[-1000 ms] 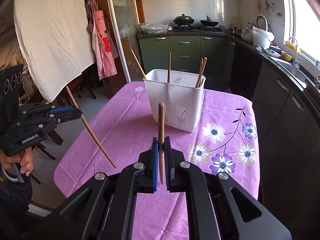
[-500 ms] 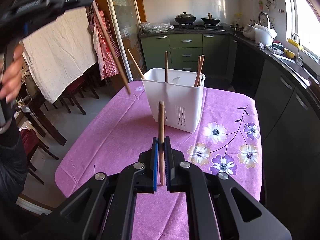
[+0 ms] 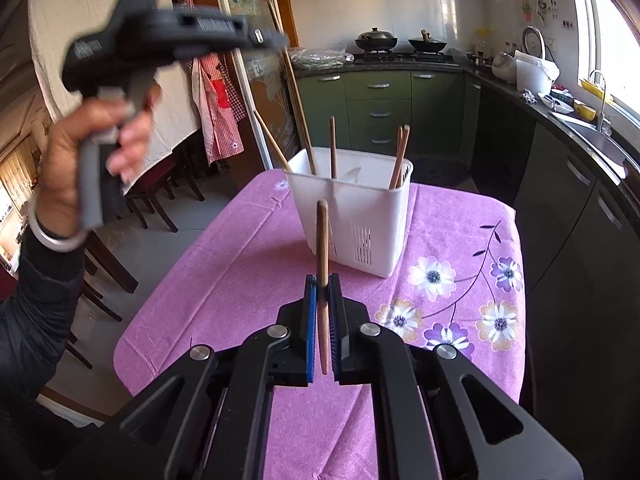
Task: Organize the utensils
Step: 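Drop the chopstick into the holder with the left tool while the right tool carries its chopstick, then lower the chopstick into the white holder and open the right tool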
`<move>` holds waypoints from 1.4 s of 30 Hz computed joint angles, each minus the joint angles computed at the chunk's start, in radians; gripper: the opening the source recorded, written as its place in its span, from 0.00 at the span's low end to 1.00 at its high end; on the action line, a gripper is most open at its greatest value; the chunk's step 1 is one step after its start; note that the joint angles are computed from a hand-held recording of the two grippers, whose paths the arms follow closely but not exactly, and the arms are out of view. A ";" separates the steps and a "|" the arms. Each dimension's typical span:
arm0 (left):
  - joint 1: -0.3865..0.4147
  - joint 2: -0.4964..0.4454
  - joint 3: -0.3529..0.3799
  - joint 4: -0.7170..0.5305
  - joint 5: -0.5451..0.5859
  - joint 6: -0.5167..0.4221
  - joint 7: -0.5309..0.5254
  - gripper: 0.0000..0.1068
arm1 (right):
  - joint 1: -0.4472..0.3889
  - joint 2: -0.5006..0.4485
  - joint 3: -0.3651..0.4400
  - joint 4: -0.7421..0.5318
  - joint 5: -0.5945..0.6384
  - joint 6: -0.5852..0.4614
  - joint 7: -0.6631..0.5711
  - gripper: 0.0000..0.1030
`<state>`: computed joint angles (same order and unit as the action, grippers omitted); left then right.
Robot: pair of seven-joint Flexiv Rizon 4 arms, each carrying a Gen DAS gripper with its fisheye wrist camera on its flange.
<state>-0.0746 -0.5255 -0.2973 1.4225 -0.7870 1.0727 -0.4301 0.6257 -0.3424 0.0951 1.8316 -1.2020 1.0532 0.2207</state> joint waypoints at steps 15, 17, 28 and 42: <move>0.067 0.123 -0.005 0.227 -0.190 -0.014 0.193 0.51 | -0.045 0.043 -0.035 -0.165 -0.120 -0.066 -0.008 0.06; 0.064 0.156 0.016 0.277 -0.242 -0.017 0.248 0.52 | -0.050 0.036 -0.041 -0.198 -0.124 -0.091 -0.012 0.06; 0.032 0.200 0.137 0.408 -0.235 -0.082 0.311 0.52 | -0.078 -0.077 -0.072 -0.307 0.069 -0.097 -0.147 0.06; 0.020 0.174 0.161 0.437 -0.052 -0.130 0.168 0.55 | 0.000 -0.007 -0.120 -0.194 -0.097 -0.087 -0.039 0.21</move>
<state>-0.0544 -0.3513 -0.1362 1.8592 -0.8387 0.9422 -0.2621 0.6259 -0.3492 -0.0252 1.6374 -1.2992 0.9665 0.1820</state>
